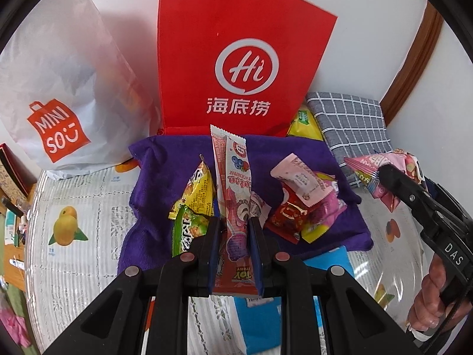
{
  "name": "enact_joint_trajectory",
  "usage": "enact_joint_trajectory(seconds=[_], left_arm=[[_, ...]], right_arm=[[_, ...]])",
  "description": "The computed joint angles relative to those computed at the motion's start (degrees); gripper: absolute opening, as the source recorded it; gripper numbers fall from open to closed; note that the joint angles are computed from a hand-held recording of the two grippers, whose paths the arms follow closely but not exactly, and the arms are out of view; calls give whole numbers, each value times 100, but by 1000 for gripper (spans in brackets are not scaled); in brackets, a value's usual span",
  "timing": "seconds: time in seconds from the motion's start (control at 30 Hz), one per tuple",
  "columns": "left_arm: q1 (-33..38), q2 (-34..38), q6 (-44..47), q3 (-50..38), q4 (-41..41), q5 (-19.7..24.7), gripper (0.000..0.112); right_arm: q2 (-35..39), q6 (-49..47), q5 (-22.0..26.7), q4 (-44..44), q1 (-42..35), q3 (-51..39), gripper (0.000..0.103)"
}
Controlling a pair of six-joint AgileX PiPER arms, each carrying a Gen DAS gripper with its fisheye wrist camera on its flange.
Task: Organize snacks
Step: 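Lower both snacks onto the purple towel and open both grippers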
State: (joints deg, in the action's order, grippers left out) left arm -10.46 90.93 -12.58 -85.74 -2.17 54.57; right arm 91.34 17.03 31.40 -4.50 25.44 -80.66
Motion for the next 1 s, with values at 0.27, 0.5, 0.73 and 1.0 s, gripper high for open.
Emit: enact_joint_trajectory(seconds=[0.27, 0.5, 0.73, 1.0], left_arm=[[56, 535, 124, -285, -34, -26, 19], [147, 913, 260, -515, -190, -25, 19], [104, 1211, 331, -748, -215, 35, 19], [156, 1449, 305, -963, -277, 116, 20]], right_arm=[[748, -506, 44, 430, -78, -564, 62], [1292, -665, 159, 598, -142, -1004, 62], [1592, -706, 237, 520, -114, -1233, 62], [1694, -893, 159, 681, -126, -1282, 63]])
